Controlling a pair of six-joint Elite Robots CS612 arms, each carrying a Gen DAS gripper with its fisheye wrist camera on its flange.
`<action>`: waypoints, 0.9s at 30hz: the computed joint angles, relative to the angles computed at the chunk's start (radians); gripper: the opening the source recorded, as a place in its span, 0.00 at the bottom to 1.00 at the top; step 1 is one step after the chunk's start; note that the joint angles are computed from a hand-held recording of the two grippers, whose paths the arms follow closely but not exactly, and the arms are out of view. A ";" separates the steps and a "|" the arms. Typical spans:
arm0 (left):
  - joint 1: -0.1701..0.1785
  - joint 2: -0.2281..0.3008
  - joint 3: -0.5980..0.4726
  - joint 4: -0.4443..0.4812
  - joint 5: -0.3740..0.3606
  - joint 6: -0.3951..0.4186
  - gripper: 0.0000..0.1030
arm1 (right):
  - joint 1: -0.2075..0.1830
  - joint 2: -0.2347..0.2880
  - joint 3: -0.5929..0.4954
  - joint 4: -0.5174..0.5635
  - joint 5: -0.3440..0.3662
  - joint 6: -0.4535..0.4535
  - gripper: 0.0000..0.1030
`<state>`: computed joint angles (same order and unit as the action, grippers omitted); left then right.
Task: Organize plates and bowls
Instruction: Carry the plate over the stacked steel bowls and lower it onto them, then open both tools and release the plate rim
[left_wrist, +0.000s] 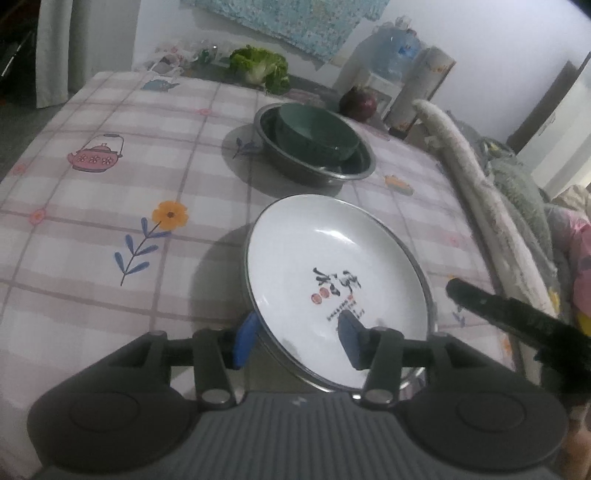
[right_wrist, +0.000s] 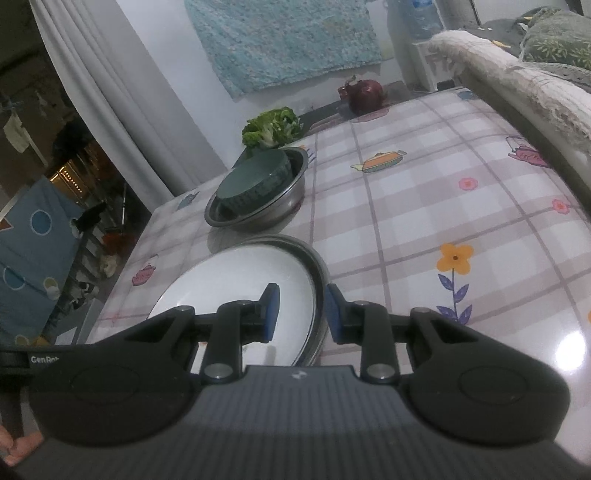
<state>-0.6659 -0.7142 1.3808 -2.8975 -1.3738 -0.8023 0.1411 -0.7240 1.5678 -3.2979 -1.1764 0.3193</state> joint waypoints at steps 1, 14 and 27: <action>-0.002 -0.003 0.004 -0.005 0.009 0.005 0.48 | 0.001 0.000 0.000 0.000 0.000 0.000 0.26; -0.005 0.032 -0.030 0.029 0.151 0.080 0.49 | 0.006 0.007 -0.015 0.028 -0.035 0.052 0.35; 0.006 0.078 -0.095 0.084 0.100 0.105 0.30 | 0.014 0.053 -0.062 0.111 0.008 0.071 0.19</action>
